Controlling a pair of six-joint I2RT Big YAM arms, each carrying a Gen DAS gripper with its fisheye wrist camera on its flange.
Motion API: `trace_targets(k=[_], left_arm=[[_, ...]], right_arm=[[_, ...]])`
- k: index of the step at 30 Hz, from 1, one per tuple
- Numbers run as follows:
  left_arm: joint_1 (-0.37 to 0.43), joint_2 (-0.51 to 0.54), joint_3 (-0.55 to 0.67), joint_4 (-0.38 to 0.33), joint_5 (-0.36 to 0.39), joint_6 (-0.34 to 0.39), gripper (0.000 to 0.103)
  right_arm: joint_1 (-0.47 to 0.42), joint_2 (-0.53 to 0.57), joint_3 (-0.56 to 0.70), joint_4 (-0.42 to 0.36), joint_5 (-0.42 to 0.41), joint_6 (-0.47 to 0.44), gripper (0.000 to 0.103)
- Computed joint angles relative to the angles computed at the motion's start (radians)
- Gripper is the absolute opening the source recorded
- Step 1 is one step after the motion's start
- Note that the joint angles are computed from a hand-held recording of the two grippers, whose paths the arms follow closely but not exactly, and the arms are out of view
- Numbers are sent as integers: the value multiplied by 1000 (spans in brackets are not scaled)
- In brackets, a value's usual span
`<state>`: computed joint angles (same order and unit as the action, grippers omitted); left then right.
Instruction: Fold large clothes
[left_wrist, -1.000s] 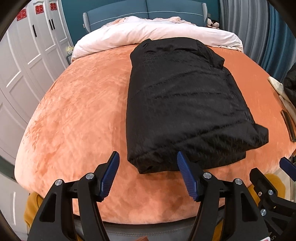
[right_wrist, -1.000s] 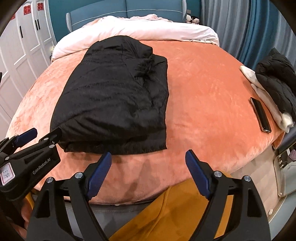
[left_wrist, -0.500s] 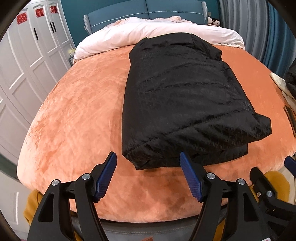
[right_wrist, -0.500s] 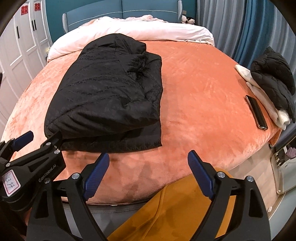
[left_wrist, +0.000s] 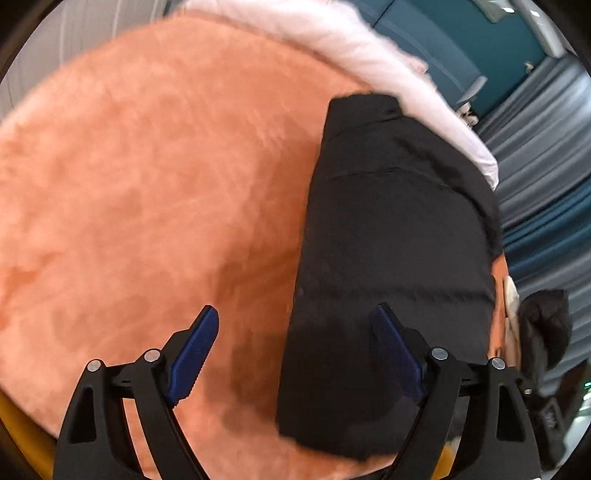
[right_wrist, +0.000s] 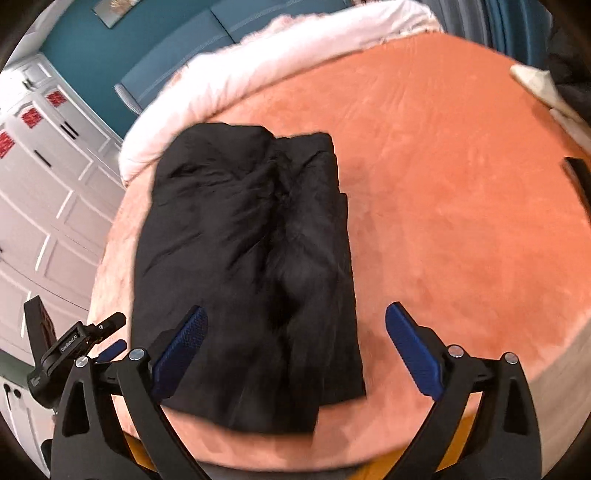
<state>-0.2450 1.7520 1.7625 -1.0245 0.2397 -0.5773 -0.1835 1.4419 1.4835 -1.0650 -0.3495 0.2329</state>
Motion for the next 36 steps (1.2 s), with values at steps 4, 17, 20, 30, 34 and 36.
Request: trace_targets(k=[4, 17, 20, 30, 34, 36], left_arm=[[22, 80, 43, 65, 120, -28, 92], [17, 150, 72, 236, 394, -89, 86], [36, 129, 86, 227, 380, -74, 82], [155, 136, 244, 89, 192, 208, 81], [181, 219, 283, -15, 32, 220, 81], [206, 153, 189, 60, 66, 199, 79]], right_arm=[[17, 114, 40, -13, -19, -11, 98], [46, 176, 46, 83, -304, 58, 48], [104, 142, 56, 120, -268, 57, 40], [321, 254, 144, 319, -216, 237, 47], [355, 297, 138, 293, -196, 273, 48], [361, 227, 100, 297, -161, 244, 49]])
